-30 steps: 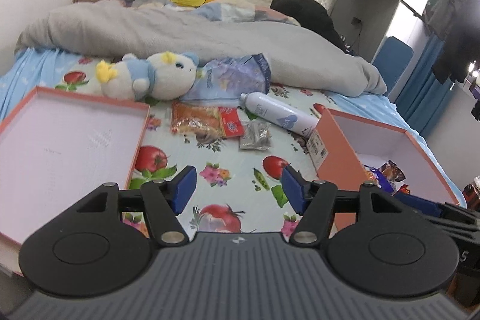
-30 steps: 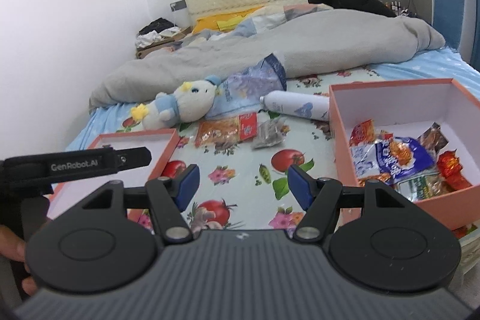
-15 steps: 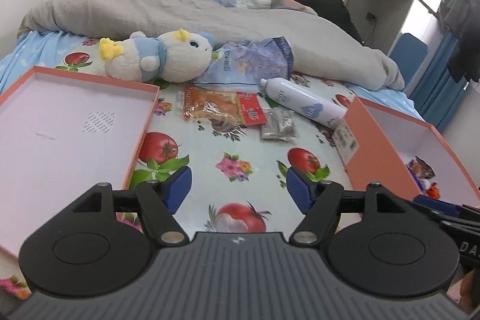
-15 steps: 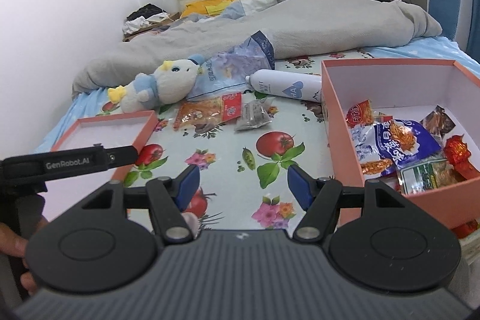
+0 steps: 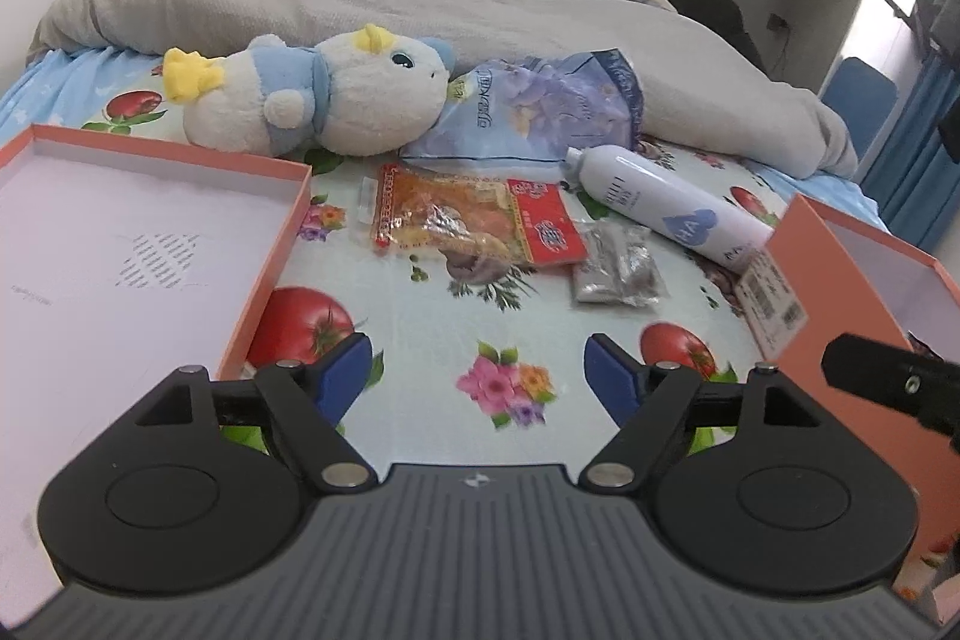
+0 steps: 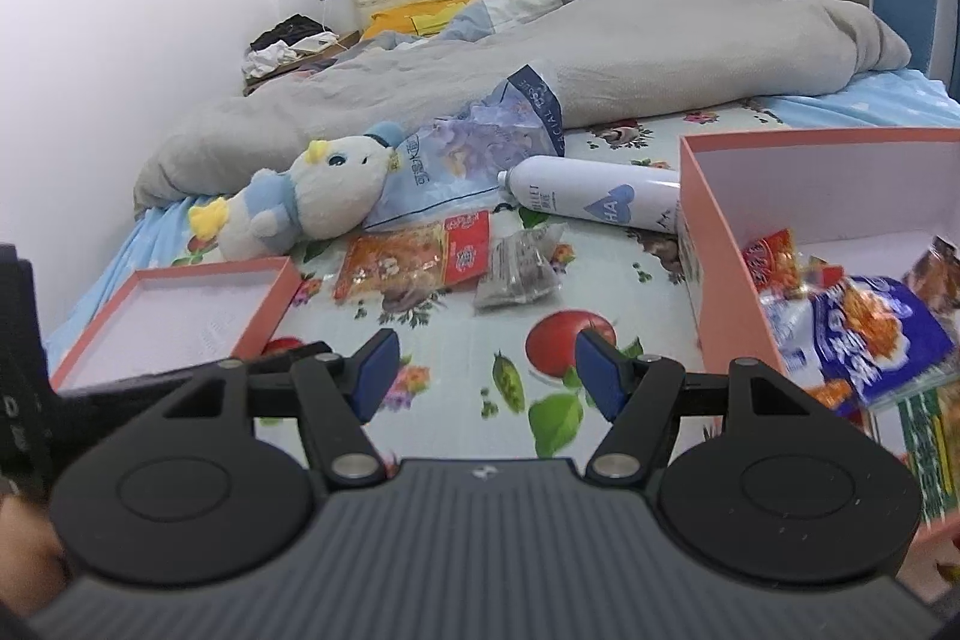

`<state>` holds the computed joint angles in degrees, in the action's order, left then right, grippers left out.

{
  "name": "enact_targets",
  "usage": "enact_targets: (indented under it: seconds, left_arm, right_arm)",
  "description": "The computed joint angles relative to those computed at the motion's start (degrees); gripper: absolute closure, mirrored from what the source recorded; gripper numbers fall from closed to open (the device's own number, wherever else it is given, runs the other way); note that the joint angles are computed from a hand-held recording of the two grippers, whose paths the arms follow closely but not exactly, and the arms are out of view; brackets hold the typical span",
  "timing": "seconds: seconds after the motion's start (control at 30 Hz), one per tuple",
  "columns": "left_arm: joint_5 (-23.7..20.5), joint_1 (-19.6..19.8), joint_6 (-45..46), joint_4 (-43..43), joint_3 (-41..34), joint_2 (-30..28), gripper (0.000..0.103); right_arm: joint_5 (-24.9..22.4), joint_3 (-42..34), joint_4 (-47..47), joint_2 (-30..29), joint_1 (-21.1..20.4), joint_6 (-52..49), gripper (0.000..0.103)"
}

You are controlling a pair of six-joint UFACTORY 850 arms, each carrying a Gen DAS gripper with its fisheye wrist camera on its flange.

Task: Organize snacks
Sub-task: 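Lower left gripper to red-labelled strip packet while right lowers to clear snack bag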

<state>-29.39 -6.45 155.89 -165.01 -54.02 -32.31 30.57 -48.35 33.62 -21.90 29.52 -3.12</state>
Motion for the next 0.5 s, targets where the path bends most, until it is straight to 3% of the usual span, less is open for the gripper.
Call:
enact_targets:
  seconds: [0.4, 0.5]
  left_arm:
    - [4.3, -1.3, 7.7, -6.4, -16.8, -12.1, 0.019]
    - [6.2, -1.7, 11.8, -10.8, -21.4, -15.3, 0.012]
  right_arm:
    - [-6.8, -14.3, -3.0, -11.4, -5.3, 3.1, 0.036]
    - [-8.4, -18.1, -1.7, -14.5, -6.2, 2.2, 0.039]
